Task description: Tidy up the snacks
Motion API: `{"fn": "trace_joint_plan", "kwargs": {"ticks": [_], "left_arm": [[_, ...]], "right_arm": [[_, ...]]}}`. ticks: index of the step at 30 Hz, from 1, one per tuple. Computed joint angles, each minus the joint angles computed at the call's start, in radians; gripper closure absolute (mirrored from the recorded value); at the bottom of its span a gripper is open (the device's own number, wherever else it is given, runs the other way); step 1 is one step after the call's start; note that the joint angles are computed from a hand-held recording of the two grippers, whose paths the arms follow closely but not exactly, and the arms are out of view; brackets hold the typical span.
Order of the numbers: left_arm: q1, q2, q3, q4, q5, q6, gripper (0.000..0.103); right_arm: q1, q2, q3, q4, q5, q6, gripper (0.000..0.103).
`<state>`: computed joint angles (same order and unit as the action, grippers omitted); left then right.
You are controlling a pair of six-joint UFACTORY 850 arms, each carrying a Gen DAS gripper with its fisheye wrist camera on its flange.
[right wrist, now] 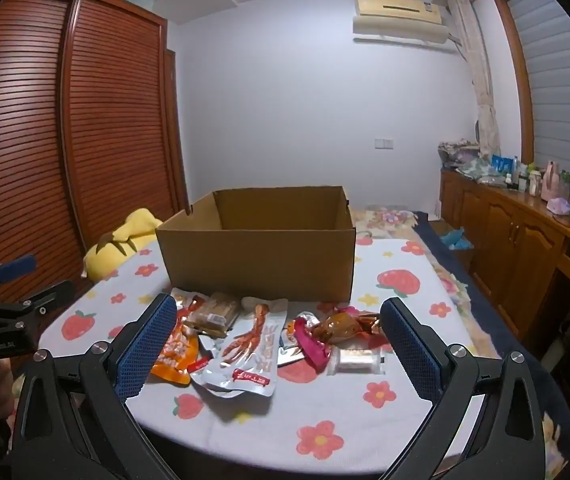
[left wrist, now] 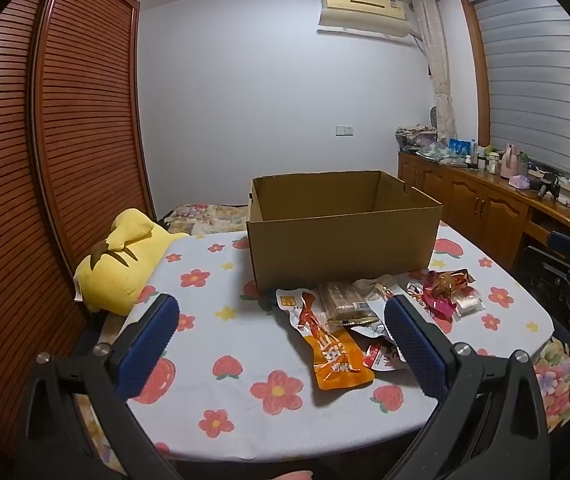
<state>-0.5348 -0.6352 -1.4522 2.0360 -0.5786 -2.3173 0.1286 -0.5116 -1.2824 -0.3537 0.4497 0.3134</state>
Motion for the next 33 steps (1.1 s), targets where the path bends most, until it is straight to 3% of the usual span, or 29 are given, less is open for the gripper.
{"fn": "trace_joint_plan", "kwargs": {"ticks": [33], "left_arm": [[-0.007, 0.021, 0.014, 0.009, -0.005, 0.0, 0.0]], "right_arm": [[0.002, 0.012, 0.014, 0.008, 0.007, -0.006, 0.0]]}}
